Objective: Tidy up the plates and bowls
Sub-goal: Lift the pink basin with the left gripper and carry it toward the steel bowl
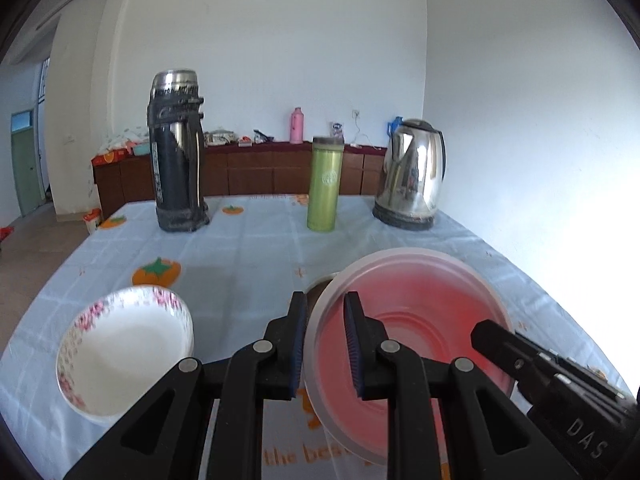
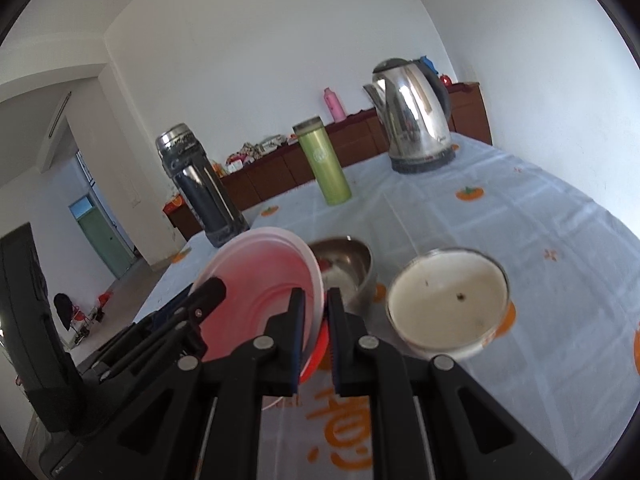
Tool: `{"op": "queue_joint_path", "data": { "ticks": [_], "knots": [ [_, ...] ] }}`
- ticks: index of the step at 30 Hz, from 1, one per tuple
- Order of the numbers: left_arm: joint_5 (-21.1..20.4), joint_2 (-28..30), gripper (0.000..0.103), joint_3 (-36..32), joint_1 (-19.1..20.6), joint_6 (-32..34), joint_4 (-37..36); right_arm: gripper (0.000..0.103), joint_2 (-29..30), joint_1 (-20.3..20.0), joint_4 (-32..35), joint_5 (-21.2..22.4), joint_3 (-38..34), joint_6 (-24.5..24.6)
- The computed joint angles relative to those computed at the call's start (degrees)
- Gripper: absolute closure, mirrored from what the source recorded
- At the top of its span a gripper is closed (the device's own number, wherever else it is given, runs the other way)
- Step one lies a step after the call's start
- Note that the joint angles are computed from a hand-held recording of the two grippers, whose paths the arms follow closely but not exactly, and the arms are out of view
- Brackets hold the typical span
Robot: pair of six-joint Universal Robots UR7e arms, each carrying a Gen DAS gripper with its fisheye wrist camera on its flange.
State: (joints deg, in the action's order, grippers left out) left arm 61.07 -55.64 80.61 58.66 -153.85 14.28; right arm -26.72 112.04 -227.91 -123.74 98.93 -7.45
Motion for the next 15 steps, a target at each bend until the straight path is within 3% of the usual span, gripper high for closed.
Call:
{"op": "queue_joint_path", "data": {
  "ticks": [15],
  "knots": [
    [0.3, 8.5, 0.082, -11.0, 1.4, 0.4, 2.3, 0.092, 2.3, -3.3, 4.0, -0.9, -8.8, 1.2]
  ]
}}
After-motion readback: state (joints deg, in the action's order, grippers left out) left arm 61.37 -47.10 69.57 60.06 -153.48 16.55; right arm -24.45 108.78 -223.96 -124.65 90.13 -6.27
